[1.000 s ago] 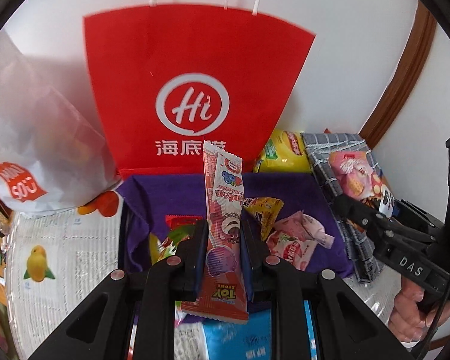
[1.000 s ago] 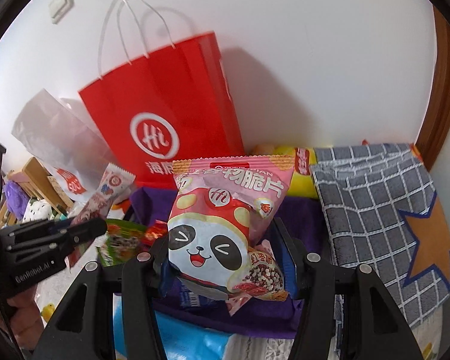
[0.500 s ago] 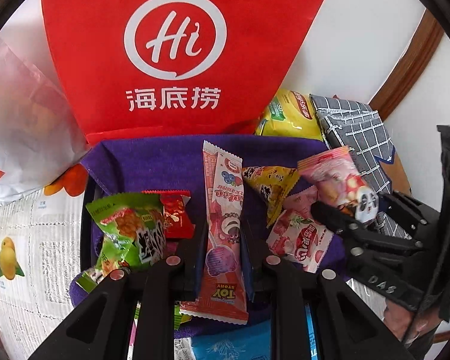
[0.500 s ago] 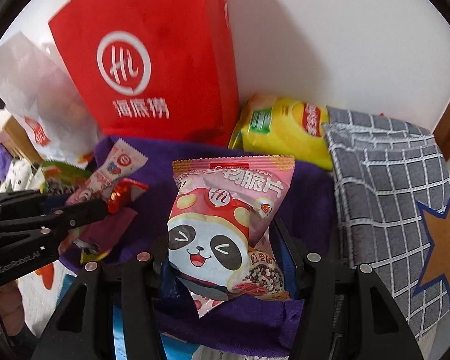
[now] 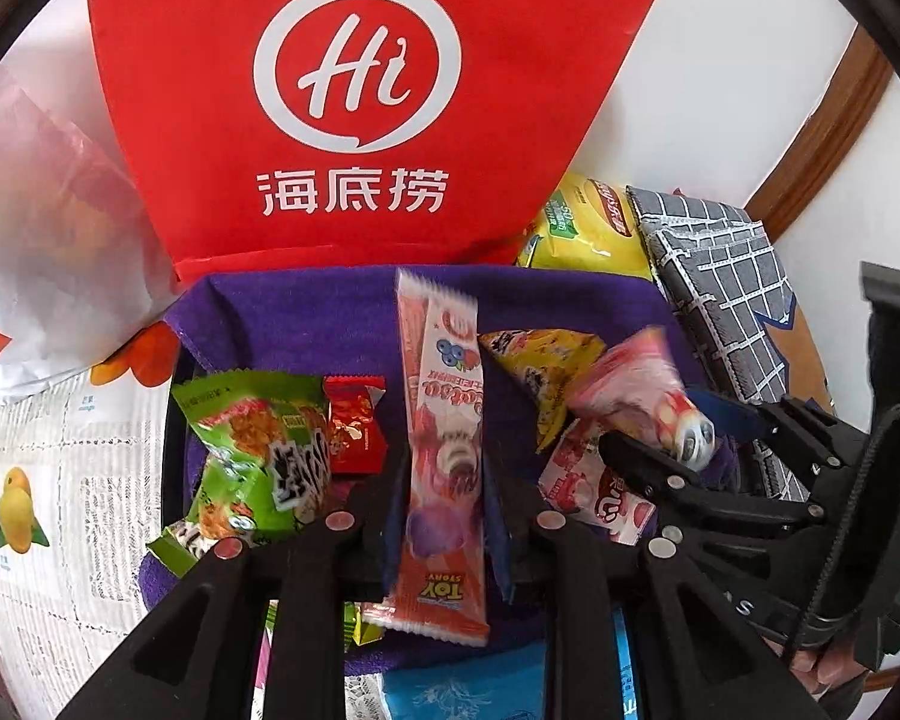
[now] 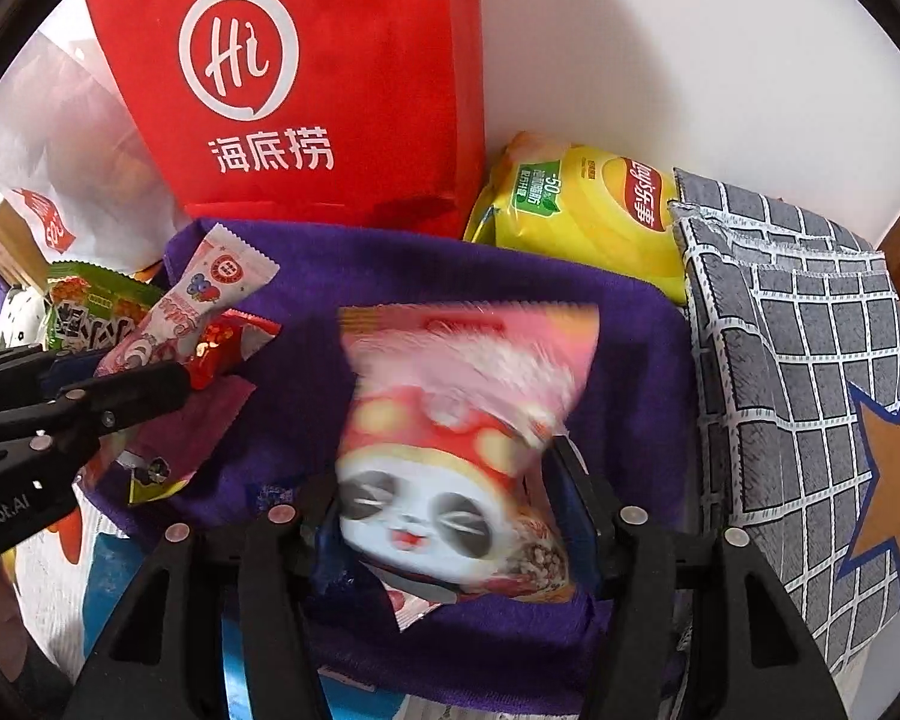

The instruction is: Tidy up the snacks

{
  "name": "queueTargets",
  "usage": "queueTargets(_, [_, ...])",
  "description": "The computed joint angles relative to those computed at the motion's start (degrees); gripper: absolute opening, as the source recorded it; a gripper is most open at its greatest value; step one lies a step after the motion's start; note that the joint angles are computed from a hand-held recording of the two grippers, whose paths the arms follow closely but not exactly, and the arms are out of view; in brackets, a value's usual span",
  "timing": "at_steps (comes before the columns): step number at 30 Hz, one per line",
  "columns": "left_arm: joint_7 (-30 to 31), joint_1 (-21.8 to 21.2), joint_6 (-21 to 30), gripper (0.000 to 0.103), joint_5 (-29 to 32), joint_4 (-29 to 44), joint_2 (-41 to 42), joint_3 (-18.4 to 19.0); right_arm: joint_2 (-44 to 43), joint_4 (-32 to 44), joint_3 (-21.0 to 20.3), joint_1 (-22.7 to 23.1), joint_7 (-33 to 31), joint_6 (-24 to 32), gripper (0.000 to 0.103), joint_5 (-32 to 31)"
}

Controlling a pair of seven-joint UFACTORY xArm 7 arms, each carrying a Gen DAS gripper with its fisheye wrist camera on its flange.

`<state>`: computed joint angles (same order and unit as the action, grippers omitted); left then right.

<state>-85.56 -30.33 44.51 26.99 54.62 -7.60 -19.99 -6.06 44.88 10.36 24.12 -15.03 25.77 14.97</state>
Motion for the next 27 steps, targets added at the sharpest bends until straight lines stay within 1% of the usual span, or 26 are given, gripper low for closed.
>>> queueTargets(1, [0.0, 0.0, 0.3, 0.029, -0.1, 0.3, 0.2, 0.0, -0.7, -0.2, 0.0, 0.0, 0.0, 0.0, 0.067, -0.2])
queueTargets(3, [0.0, -0.1, 0.6, 0.042, -0.3, 0.6, -0.1, 0.0, -2.6, -0.9, 0.4, -0.1, 1.3, -0.6, 0.069, -1.8])
queueTargets(5, [-0.2, -0.2, 0.8, 0.051, -0.1, 0.8, -0.6, -0.3, -5.2, -2.0, 0.4, 0.0, 2.7, -1.5, 0.069, -2.8])
queueTargets(7, [-1.0, -0.4, 2.6, 0.056, 1.0, 1.8, -1.1, -1.0, -7.8, -3.0, -0.2, 0.4, 3.4, -1.9, 0.069, -2.1])
queueTargets(8, [-1.3, -0.5, 3.8, 0.060, 1.8, 2.5, -1.4, -1.5, -9.4, -3.6, -0.8, 0.7, 3.5, -1.5, 0.070, -1.2])
queueTargets(10, [-1.7, -0.9, 5.7, 0.061, 3.0, 3.6, -2.0, -2.3, -12.8, -4.5, -2.7, 2.0, 2.5, 0.2, 0.070, 1.8])
queueTargets(11, [-2.3, -1.1, 7.1, 0.061, 3.7, 4.3, -2.5, -2.8, -14.4, -5.0, -3.1, 2.1, 2.3, 1.0, 0.070, 2.2])
queueTargets(13, [-3.9, -1.5, 9.6, 0.061, 5.1, 5.4, -3.4, -4.1, -17.7, -6.2, -2.5, 1.3, 3.6, 2.0, 0.070, 0.7])
queueTargets(16, [-4.1, -2.7, 13.7, 0.062, 5.6, 7.9, -3.5, -5.8, -24.1, -8.8, -1.4, 0.2, 6.0, 2.9, 0.070, -2.5])
queueTargets(17, [-4.5, -3.4, 16.1, 0.062, 6.1, 9.0, -3.7, -6.8, -26.7, -9.8, -1.3, 0.2, 6.7, 3.7, 0.070, -3.2])
queueTargets(18, [-4.8, -3.9, 17.6, 0.062, 6.4, 9.3, -4.1, -7.2, -29.0, -10.6, -1.5, 0.2, 7.2, 4.7, 0.070, -3.7])
queueTargets(22, [-9.5, -6.5, 26.5, 0.063, 8.6, 11.8, -5.5, -11.5, -39.4, -14.0, -2.3, 0.6, 9.5, 10.0, 0.070, -4.7])
queueTargets(26, [-13.5, -9.4, 33.7, 0.068, 9.8, 14.8, -4.6, -15.1, -49.7, -16.6, -4.5, 2.2, 10.2, 17.0, 0.070, -3.2])
queueTargets(27, [-14.8, -10.5, 36.5, 0.068, 10.1, 16.1, -3.7, -16.2, -52.2, -17.1, -4.7, 2.3, 10.6, 18.9, 0.070, -2.8])
